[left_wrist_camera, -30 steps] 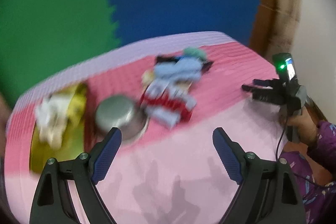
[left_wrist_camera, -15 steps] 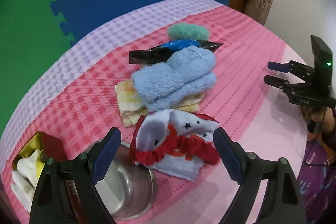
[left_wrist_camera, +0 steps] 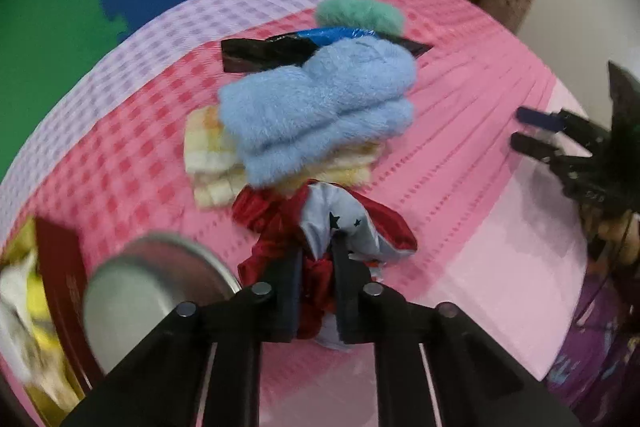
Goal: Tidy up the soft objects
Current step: 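Grasp the red-and-white cloth with the left gripper and lift it, then hold the red-and-white cloth with the left gripper while the right gripper grasps the blue towel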
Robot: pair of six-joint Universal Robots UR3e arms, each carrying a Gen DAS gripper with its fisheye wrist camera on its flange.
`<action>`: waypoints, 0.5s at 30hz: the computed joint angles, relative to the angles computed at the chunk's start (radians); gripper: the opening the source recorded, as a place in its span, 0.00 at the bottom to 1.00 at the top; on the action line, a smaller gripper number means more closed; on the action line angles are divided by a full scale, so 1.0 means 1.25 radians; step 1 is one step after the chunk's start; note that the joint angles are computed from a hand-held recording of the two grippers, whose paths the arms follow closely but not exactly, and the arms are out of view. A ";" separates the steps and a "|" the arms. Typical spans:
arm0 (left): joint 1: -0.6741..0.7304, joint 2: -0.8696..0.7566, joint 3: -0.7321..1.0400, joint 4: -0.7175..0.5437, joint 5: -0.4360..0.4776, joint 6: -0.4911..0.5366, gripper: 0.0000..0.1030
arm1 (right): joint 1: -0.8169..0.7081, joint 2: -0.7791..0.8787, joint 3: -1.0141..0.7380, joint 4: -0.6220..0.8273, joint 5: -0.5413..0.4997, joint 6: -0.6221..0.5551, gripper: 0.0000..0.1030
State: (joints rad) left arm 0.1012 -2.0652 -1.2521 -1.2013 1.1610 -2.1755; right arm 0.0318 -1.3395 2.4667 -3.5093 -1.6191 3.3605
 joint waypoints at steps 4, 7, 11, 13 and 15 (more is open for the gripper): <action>0.094 0.218 -0.257 -0.001 -0.107 0.009 0.09 | -0.002 0.000 0.002 -0.002 0.002 0.001 0.58; 0.200 0.364 -0.392 -0.084 -0.193 0.035 0.09 | -0.002 -0.001 0.003 -0.002 0.001 0.001 0.58; 0.326 0.489 -0.472 -0.205 -0.256 0.053 0.09 | -0.018 -0.011 0.024 -0.029 0.044 -0.022 0.58; 0.373 0.514 -0.465 -0.270 -0.269 0.073 0.09 | -0.049 -0.044 0.027 0.003 0.133 -0.074 0.58; 0.419 0.534 -0.460 -0.315 -0.274 0.091 0.09 | -0.053 -0.085 -0.010 0.092 0.196 -0.128 0.58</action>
State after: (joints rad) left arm 0.6249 -1.3981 -1.8265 -1.5956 0.8189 -2.0612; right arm -0.0348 -1.4455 2.4536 -3.3942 -1.3737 3.1999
